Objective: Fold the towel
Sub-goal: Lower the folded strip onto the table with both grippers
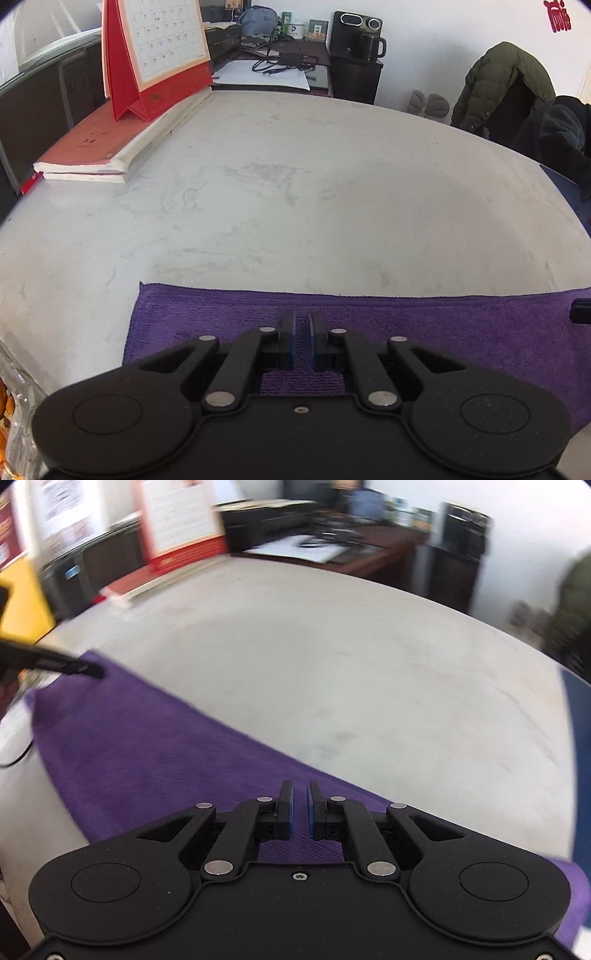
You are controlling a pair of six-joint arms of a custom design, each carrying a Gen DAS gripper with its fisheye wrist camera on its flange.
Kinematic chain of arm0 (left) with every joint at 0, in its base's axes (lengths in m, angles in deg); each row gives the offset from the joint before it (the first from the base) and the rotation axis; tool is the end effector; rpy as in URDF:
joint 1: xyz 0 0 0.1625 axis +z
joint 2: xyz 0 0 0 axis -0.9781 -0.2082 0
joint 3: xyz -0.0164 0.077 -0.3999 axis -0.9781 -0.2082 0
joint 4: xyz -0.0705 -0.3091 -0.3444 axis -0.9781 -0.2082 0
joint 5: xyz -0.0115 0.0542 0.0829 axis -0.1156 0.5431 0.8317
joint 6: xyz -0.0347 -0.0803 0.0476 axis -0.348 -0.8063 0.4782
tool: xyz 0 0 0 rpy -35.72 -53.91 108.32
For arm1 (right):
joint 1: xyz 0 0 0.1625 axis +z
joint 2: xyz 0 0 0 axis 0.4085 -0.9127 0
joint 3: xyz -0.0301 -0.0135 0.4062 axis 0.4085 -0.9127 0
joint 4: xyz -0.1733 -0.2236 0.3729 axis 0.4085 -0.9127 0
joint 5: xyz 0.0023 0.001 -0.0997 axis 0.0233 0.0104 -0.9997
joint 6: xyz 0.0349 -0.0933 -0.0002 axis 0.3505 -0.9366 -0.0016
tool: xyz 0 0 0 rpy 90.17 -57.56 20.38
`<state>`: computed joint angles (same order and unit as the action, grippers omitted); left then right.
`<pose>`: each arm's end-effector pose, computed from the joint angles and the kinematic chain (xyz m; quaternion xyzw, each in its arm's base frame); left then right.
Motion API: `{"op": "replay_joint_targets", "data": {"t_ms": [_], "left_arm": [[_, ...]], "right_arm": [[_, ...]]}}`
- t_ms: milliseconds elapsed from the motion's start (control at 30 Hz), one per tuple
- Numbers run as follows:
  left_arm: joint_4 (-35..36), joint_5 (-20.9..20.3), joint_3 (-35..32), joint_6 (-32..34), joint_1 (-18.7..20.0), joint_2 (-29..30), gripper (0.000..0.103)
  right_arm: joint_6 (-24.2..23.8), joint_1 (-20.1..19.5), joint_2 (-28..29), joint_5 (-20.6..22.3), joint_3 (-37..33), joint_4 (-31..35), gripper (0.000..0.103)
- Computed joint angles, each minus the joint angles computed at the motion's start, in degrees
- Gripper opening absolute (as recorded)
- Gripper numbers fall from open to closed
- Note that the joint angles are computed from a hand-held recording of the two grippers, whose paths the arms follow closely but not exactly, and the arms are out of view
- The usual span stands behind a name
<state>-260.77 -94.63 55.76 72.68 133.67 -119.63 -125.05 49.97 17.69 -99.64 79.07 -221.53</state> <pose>-0.1637 -0.6206 0.0006 0.0793 0.8734 -0.3293 0.3500 -0.0556 -0.6430 0.2198 0.4136 -0.8628 0.1772 0.2304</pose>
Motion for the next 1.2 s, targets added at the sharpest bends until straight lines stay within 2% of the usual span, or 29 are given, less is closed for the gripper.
{"op": "replay_joint_targets", "data": {"t_ms": [167, 267, 433, 500, 567, 667, 767, 800, 833, 900, 967, 1067, 1133, 1200], "left_arm": [[1.3, 2.9, 2.0, -4.2, 1.1, -2.7, 0.007], [2.1, 4.6, 3.2, -6.7, 2.1, -4.9, 0.007], [4.8, 5.8, 3.1, -8.9, 3.3, -6.9, 0.006], [8.5, 8.8, 2.1, -10.4, 3.2, -6.7, 0.012], [9.4, 8.8, 1.9, -11.5, 3.3, -6.9, 0.012], [11.2, 10.6, 1.7, -13.2, 2.3, -6.9, 0.011], [7.5, 9.7, 3.1, -10.0, 0.2, -7.3, 0.011], [6.2, 9.1, 3.8, -8.9, -0.9, -7.7, 0.011], [6.0, 8.7, 4.1, -8.7, -1.3, -7.7, 0.011], [6.8, 5.1, 6.3, -10.7, -3.1, -9.0, 0.011], [9.2, 1.6, 8.4, -12.8, -4.6, -9.6, 0.011], [11.1, -0.7, 10.2, -15.7, -5.7, -9.3, 0.011], [14.3, -1.1, 11.7, -21.2, -6.1, -9.3, 0.011], [11.5, -0.2, 14.3, -22.8, -6.3, -9.8, 0.010]], "right_arm": [[1.1, -0.6, 0.1, 0.8, -0.6, 1.3, 0.005], [4.1, -1.7, -0.6, 0.3, -1.9, 0.2, 0.005], [8.6, -4.7, -1.2, -0.6, -4.4, -4.2, 0.005], [10.5, -5.9, -1.3, -1.1, -5.2, -6.5, 0.005], [12.3, -7.0, -1.3, -1.8, -5.8, -9.3, 0.005], [16.1, -8.4, -1.3, -3.6, -6.5, -13.8, 0.005], [17.2, -8.7, -1.5, -4.8, -6.1, -16.7, 0.006], [17.3, -8.9, -2.2, -4.0, -5.4, -16.6, 0.006], [17.3, -9.0, -2.8, -3.0, -4.7, -16.4, 0.006], [15.3, -9.2, -4.6, 0.1, -2.6, -14.5, 0.006], [11.3, -9.0, -6.9, 4.1, 0.6, -10.3, 0.006], [7.2, -8.4, -8.4, 5.7, 4.0, -6.1, 0.006], [5.4, -8.6, -8.6, 4.9, 5.9, -6.1, 0.006], [5.4, -9.3, -8.9, 4.1, 6.7, -6.8, 0.005]]}}
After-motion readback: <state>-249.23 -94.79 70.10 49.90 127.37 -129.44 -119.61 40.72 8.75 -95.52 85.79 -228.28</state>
